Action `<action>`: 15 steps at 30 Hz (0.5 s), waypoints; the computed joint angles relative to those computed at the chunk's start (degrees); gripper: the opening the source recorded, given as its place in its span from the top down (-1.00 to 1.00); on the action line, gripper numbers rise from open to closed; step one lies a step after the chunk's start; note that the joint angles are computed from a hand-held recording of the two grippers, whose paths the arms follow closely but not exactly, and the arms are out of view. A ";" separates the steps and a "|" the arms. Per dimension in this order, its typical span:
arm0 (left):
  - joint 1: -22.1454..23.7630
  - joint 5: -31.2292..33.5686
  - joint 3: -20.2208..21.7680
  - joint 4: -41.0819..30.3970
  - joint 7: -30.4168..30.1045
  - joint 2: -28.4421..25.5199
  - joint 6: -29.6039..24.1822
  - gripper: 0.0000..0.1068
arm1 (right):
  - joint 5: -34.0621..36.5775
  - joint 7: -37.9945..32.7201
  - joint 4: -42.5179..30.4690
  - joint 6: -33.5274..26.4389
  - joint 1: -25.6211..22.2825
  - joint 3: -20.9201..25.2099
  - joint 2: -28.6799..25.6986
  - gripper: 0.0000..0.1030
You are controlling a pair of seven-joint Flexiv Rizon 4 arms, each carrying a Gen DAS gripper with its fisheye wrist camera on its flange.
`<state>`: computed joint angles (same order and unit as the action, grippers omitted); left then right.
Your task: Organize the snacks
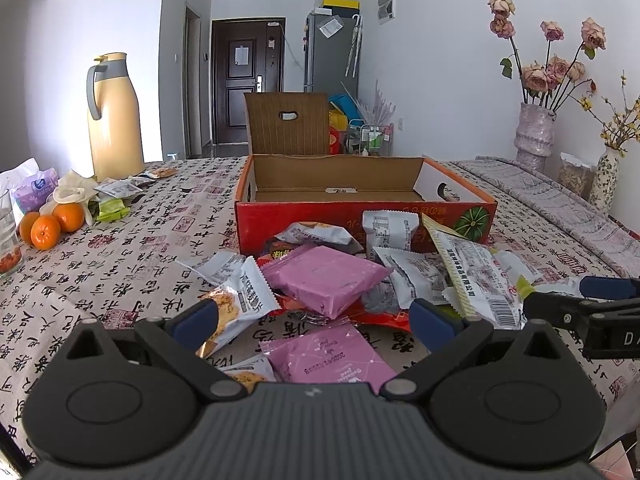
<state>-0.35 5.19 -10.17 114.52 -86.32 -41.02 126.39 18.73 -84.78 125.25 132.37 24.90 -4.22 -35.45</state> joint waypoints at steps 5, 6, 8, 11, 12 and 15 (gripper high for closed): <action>-0.16 -0.11 0.13 -0.03 0.00 0.01 -0.12 -0.93 | 0.24 -0.13 -0.04 -0.06 0.12 -0.05 0.01 -1.00; -0.30 -0.26 0.25 0.01 0.04 0.03 -0.12 -0.93 | 0.24 -0.14 -0.03 -0.03 0.11 -0.03 0.01 -1.00; -0.31 -0.28 0.24 0.10 0.03 0.04 -0.11 -0.93 | 0.25 -0.16 -0.01 -0.08 0.10 -0.02 0.06 -1.00; -0.30 -0.22 0.20 0.19 -0.06 -0.08 0.13 -0.93 | 0.28 -0.18 -0.01 -0.08 0.11 -0.01 0.07 -1.00; -0.31 -0.24 0.21 0.21 -0.08 -0.08 0.14 -0.93 | 0.31 -0.18 -0.07 -0.07 0.11 -0.03 -0.02 -1.00; -0.34 -0.34 0.26 0.32 -0.17 -0.06 0.25 -0.93 | 0.28 -0.15 -0.05 -0.01 0.06 0.03 -0.03 -1.00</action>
